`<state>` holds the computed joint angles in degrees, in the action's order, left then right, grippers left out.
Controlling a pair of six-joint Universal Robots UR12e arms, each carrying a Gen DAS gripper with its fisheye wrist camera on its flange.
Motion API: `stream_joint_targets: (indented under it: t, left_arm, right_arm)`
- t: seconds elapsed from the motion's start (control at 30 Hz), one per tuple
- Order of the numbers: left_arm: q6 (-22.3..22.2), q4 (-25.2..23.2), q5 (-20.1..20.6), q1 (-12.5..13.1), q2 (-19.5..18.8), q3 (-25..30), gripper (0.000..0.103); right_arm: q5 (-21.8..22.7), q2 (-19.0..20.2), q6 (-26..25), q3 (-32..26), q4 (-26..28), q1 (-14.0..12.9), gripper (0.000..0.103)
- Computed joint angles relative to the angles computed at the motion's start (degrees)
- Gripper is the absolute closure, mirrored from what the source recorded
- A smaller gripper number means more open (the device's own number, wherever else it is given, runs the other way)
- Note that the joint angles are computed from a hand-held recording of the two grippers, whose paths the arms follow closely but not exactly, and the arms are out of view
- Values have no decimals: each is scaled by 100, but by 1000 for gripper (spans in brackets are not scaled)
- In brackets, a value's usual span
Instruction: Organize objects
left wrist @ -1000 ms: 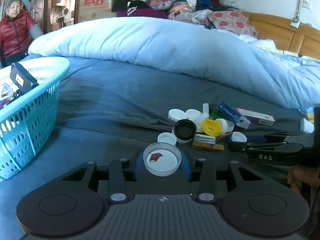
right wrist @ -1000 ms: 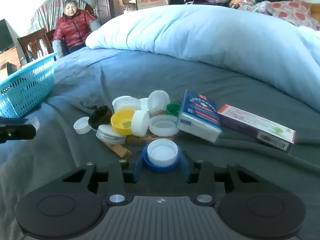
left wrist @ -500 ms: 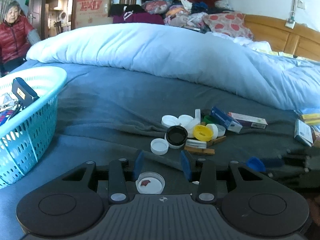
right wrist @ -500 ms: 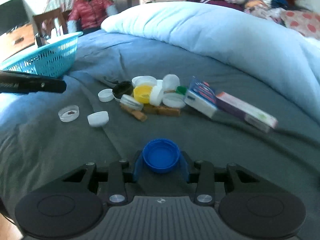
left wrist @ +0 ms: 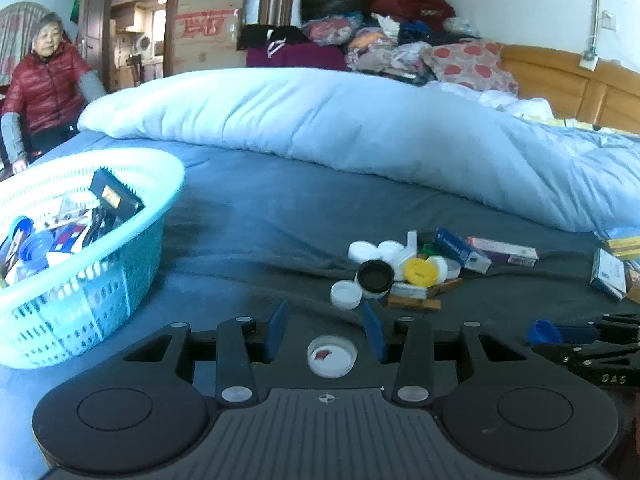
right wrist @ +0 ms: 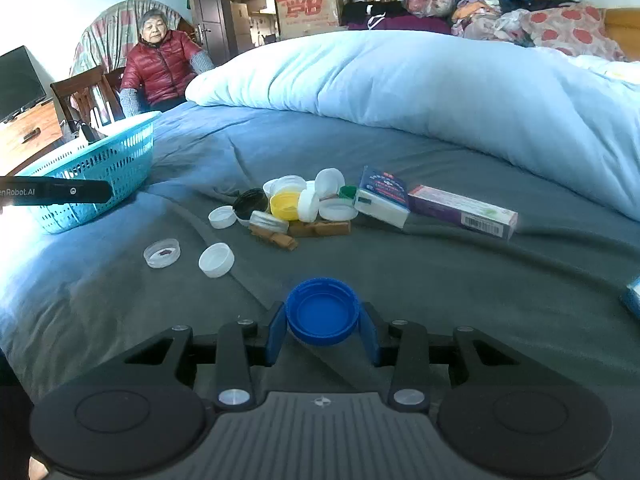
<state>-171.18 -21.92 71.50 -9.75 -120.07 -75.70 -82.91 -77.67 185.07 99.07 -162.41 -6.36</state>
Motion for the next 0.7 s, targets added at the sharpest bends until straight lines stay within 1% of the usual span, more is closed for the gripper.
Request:
stream_joint_targets:
  t: [0.2, 0.3, 0.4, 0.47, 0.5, 0.57, 0.7]
  left_arm:
    - [60, -139, 48, 23, -10, -84, 59]
    - [176, -200, 81, 17, -42, -102, 57]
    - [367, -240, 43, 11, -102, -107, 52]
    - [552, -308, -33, 6, -155, -91, 41]
    - [624, -337, -90, 6, -181, -81, 38]
    - [753, -314, -172, -6, -233, -74, 29]
    - [961, -337, -293, -47, -343, 14, 25]
  right_arm:
    - [-62, -67, 60, 110, -29, 15, 61]
    - [-47, -49, 67, 112, -91, -10, 61]
    - [-56, -45, 102, 129, -103, -22, 61]
    - [-90, -36, 128, 127, -81, -25, 61]
    - [-103, -34, 148, 126, -81, -27, 61]
    - [-105, -34, 192, 141, -106, -35, 61]
    - [-87, -16, 231, 137, -105, -45, 61]
